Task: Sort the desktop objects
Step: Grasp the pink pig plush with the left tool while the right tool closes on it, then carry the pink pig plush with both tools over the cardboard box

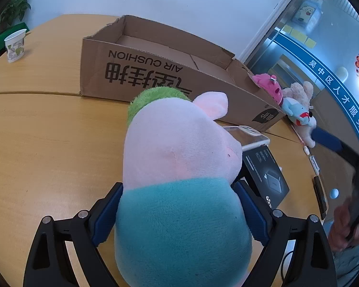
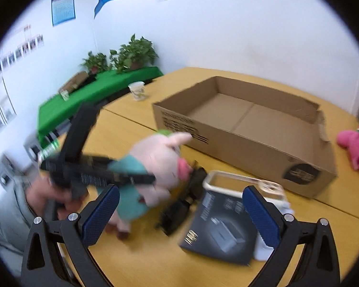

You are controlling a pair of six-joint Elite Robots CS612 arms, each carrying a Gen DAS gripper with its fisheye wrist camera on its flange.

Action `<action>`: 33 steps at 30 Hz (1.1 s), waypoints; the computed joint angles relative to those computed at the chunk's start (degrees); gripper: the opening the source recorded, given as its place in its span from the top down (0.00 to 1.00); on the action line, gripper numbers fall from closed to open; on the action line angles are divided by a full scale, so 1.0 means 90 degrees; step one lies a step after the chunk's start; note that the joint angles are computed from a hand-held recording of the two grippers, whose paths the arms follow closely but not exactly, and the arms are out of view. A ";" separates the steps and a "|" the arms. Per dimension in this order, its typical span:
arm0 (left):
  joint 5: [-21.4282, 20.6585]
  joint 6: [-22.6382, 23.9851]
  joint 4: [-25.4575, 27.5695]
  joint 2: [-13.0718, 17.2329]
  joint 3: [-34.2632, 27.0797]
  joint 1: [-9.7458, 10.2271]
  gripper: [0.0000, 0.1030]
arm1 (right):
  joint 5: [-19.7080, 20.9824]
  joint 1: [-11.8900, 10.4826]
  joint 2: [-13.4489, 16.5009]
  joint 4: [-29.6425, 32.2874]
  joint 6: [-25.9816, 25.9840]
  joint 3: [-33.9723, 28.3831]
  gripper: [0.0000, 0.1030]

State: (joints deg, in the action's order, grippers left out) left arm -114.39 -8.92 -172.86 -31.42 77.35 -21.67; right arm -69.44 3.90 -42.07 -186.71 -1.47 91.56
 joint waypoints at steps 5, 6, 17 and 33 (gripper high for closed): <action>-0.0221 -0.0170 -0.0303 -0.0011 0.0180 0.0052 0.14 | 0.0226 0.0067 0.0489 0.1633 0.0372 -0.1136 0.00; -0.0267 -0.0206 -0.0354 -0.0012 0.0207 0.0070 0.15 | 0.0236 0.0107 0.0601 0.1943 0.0330 -0.1346 0.00; -0.0444 -0.0067 -0.0688 -0.0111 0.0383 0.0096 0.30 | 0.0728 0.0348 0.1008 0.3139 -0.0105 -0.1972 0.10; -0.0424 0.0558 -0.0584 0.0548 -0.2947 0.0014 0.31 | 0.0214 -0.0071 0.0689 0.1395 -0.0474 -0.3099 0.14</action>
State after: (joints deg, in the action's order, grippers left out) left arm -118.20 -3.90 -178.12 -26.49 50.83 -21.55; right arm -67.52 3.26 -35.87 -174.15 -5.74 63.67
